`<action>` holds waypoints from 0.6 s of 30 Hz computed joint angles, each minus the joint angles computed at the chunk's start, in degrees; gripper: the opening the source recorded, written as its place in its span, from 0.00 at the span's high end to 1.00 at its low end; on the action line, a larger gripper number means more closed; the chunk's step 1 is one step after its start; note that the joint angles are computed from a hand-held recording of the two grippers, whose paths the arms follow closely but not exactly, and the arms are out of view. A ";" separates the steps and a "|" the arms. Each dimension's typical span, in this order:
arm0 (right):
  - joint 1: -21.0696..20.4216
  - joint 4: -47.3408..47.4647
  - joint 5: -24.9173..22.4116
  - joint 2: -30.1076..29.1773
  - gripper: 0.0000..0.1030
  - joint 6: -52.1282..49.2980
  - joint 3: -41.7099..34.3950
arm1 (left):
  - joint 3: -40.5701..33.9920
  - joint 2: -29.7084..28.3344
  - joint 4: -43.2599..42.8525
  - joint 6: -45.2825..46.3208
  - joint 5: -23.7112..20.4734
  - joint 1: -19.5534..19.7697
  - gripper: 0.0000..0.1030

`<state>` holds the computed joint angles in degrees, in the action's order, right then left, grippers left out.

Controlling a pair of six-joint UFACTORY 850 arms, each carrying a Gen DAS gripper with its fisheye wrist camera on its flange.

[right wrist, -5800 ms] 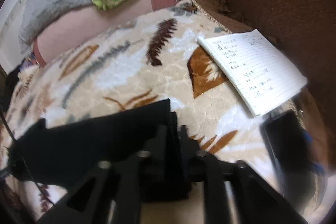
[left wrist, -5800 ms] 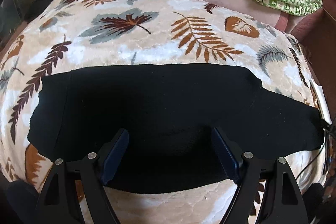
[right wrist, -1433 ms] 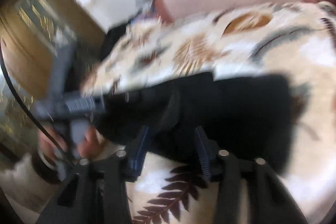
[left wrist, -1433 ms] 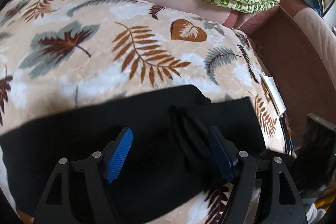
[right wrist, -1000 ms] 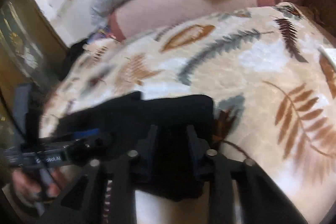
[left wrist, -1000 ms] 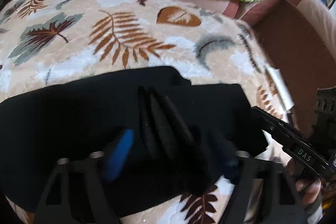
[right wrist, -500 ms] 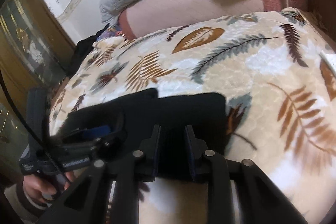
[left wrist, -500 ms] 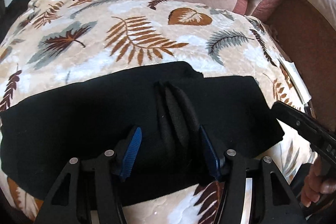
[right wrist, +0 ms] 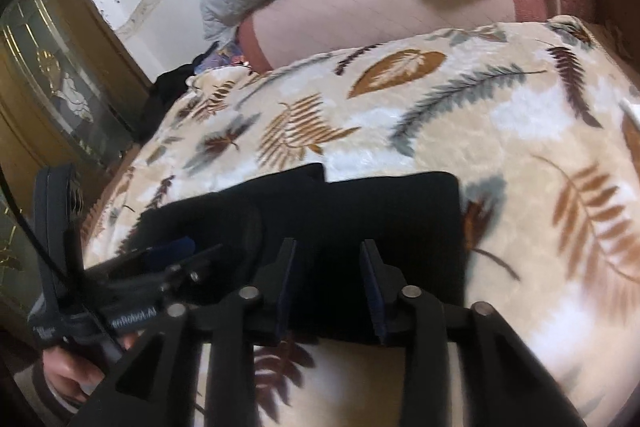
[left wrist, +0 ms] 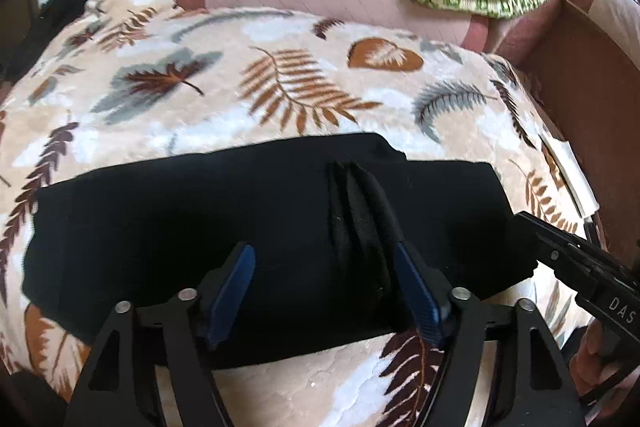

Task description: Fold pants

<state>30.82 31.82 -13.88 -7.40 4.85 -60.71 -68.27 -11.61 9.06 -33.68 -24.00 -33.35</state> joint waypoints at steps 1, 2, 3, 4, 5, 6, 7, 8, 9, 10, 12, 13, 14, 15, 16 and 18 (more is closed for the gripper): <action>0.19 1.07 -0.16 -0.51 0.66 -0.95 -0.63 | 0.54 0.71 1.49 -1.42 0.06 -0.11 0.27; 0.38 1.52 -0.15 -0.90 0.66 -1.28 -1.09 | 0.86 1.14 2.57 -2.32 -0.06 -0.21 0.27; 0.59 1.86 -0.06 -1.27 0.66 -1.50 -1.47 | 1.31 1.82 4.92 -4.38 -0.51 -0.38 0.27; 0.83 1.89 -0.12 -1.83 0.65 -1.50 -2.03 | 1.79 2.38 6.08 -5.35 -0.66 -0.45 0.26; 1.10 2.06 -0.27 -2.47 0.65 -1.66 -2.62 | 2.44 3.15 7.78 -7.09 -0.80 -0.48 0.26; 1.25 3.27 -0.56 -3.05 0.65 -2.91 -3.05 | 2.96 3.70 8.55 -7.97 -0.82 -0.48 0.26; 1.43 5.75 -1.25 -4.02 0.65 -5.44 -3.70 | 3.43 4.25 9.19 -8.81 -1.03 -0.43 0.26; 1.56 6.51 -1.91 -4.78 0.65 -6.34 -4.23 | 3.86 4.76 9.88 -9.78 -1.31 -0.37 0.26; 1.85 6.43 -2.84 -5.95 0.65 -6.69 -5.05 | 4.51 5.47 10.74 -11.06 -1.53 -0.28 0.26; 2.00 6.85 -3.40 -6.66 0.65 -7.37 -5.48 | 4.91 6.00 10.95 -11.39 -1.70 -0.24 0.26; 2.16 8.83 -4.91 -8.29 0.65 -8.99 -6.31 | 5.85 7.13 12.63 -13.41 -2.32 -0.18 0.26; 2.36 7.69 -4.65 -8.43 0.65 -7.76 -6.36 | 6.28 7.67 13.41 -14.13 -2.61 -0.16 0.26; 2.48 7.14 -4.40 -8.23 0.65 -7.38 -6.30 | 6.66 8.17 14.09 -14.70 -2.89 -0.12 0.26; 2.48 7.53 -4.38 -7.93 0.65 -7.91 -6.24 | 7.23 8.90 15.02 -15.64 -3.26 -0.16 0.26; 2.41 9.10 -4.52 -7.51 0.64 -9.50 -6.25 | 7.58 9.32 15.49 -16.09 -3.38 -0.14 0.26; 2.64 8.29 -4.26 -6.93 0.61 -9.09 -6.37 | 8.22 10.11 16.22 -17.16 -3.40 -0.02 0.26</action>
